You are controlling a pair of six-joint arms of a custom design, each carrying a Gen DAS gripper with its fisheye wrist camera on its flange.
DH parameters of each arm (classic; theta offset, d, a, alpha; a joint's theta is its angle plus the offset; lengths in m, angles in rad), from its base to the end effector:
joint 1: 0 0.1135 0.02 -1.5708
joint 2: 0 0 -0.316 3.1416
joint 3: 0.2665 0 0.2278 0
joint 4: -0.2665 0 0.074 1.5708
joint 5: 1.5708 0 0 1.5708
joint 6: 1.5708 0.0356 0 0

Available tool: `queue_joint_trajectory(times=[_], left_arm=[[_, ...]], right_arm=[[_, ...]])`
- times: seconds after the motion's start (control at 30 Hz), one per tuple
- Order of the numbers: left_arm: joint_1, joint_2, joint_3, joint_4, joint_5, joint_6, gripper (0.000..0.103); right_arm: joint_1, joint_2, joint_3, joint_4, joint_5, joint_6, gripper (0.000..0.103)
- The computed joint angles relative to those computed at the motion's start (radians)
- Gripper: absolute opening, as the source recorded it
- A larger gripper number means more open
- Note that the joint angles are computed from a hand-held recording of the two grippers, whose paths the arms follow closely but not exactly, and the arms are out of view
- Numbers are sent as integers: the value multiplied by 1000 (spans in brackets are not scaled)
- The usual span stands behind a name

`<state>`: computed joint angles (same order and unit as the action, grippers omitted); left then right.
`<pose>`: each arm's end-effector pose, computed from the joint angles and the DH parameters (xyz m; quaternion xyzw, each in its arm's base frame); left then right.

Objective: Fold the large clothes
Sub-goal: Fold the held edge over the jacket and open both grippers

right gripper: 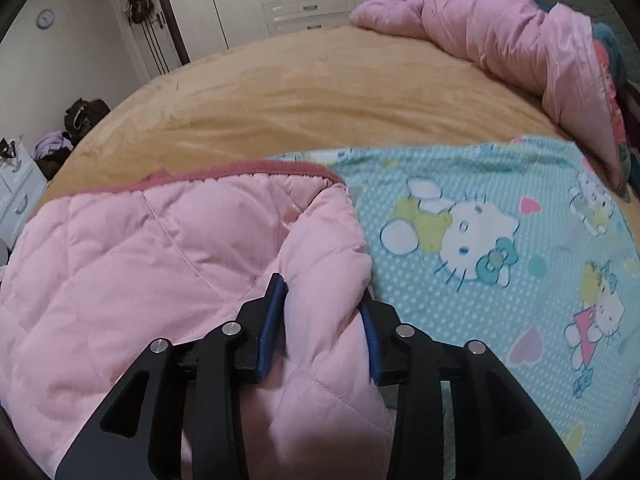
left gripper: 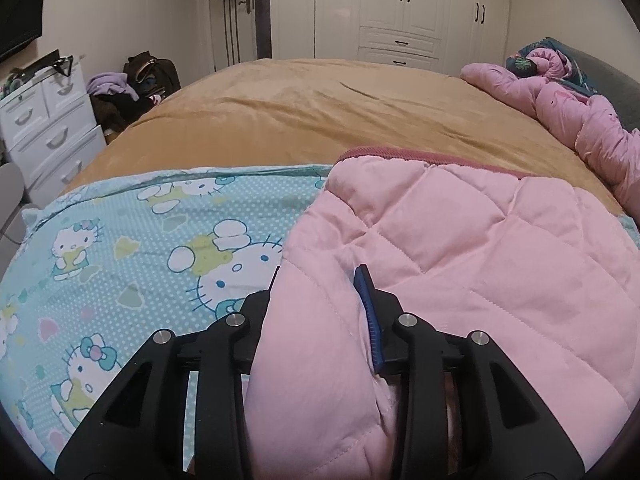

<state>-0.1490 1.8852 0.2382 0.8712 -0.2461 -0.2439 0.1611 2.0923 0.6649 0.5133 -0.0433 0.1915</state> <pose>0.2369 -0.0268 0.1143 -0.0909 0.9118 0.0360 0.3989 0.3305 0.0553 0.0918 0.0074 0.9464 0.0767 0.3138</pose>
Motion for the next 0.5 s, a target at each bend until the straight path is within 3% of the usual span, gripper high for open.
queue_joint_trajectory(times=[0.1,0.2,0.23,0.27,0.3,0.33,0.4,0.5], left_arm=[[10,24,1,7,20,-10,29],[16,10,26,-66,34,4,33],[15,-24,36,-122,20,4,45],[14,-53,41,-164,1,-3,52],[15,-92,32,-190,-14,-9,69],[18,-122,21,-203,-16,-14,76],[-2,-224,-10,-259,-40,-32,80],[-118,-367,-21,-396,-153,-60,94]], right_arm=[[-10,14,3,-4,-29,19,37],[-33,1,3,-34,-69,73,43],[-33,-14,3,-58,-72,84,46],[-28,-48,-4,-90,-54,89,61],[-16,-85,-24,-97,-15,93,72],[-6,-119,-49,-86,8,95,72],[15,-215,-142,-13,-6,86,83],[103,-375,-262,27,18,99,87]])
